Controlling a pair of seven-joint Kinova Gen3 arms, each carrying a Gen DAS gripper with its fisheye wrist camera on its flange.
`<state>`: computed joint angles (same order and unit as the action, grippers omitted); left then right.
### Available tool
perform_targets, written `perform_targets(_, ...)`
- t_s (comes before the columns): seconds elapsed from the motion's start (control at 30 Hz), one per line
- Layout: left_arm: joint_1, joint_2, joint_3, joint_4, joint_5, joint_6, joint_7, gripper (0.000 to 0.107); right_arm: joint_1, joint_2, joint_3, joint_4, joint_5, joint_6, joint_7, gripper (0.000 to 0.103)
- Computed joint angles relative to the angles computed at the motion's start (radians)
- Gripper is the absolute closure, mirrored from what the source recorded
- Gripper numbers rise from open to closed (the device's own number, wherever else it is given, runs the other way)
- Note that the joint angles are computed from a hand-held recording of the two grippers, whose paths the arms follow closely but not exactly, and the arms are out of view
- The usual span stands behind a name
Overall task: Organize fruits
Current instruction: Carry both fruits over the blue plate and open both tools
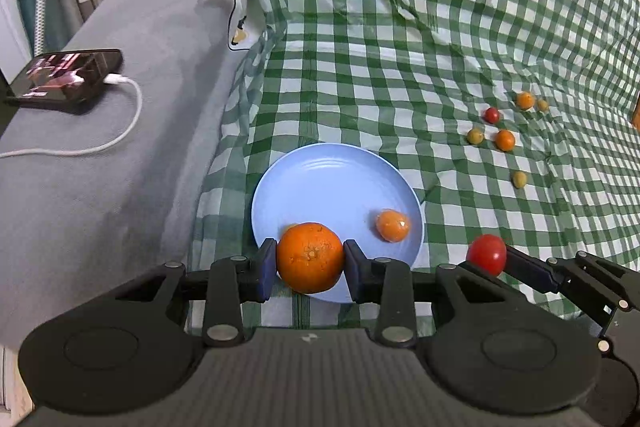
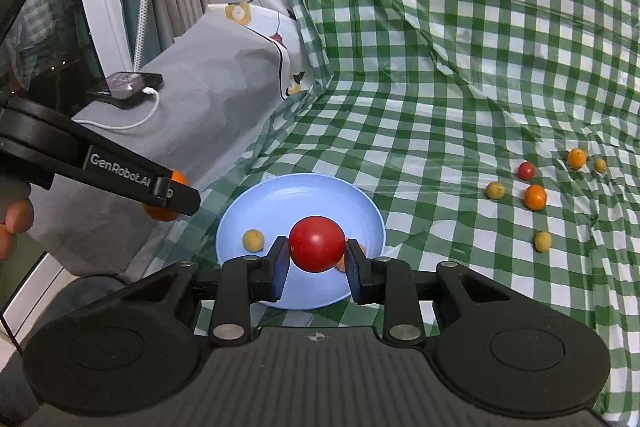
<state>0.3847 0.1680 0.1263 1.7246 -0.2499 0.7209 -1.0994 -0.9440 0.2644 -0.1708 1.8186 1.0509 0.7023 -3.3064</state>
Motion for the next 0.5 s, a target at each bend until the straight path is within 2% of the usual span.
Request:
perform_targets(0.2,0.001,0.089,-0.014,-0.053,-0.001,-0.004,-0.021,0.069,0.037,0.057,0.028,-0.033,-0.044,-0.070,0.075,0.072)
perform_targets(0.5,0.001,0.212,-0.049,-0.131,0.015,0.009,-0.073,0.069,0.049,0.151,0.111,-0.096,-0.156,-0.167,0.203,0.072)
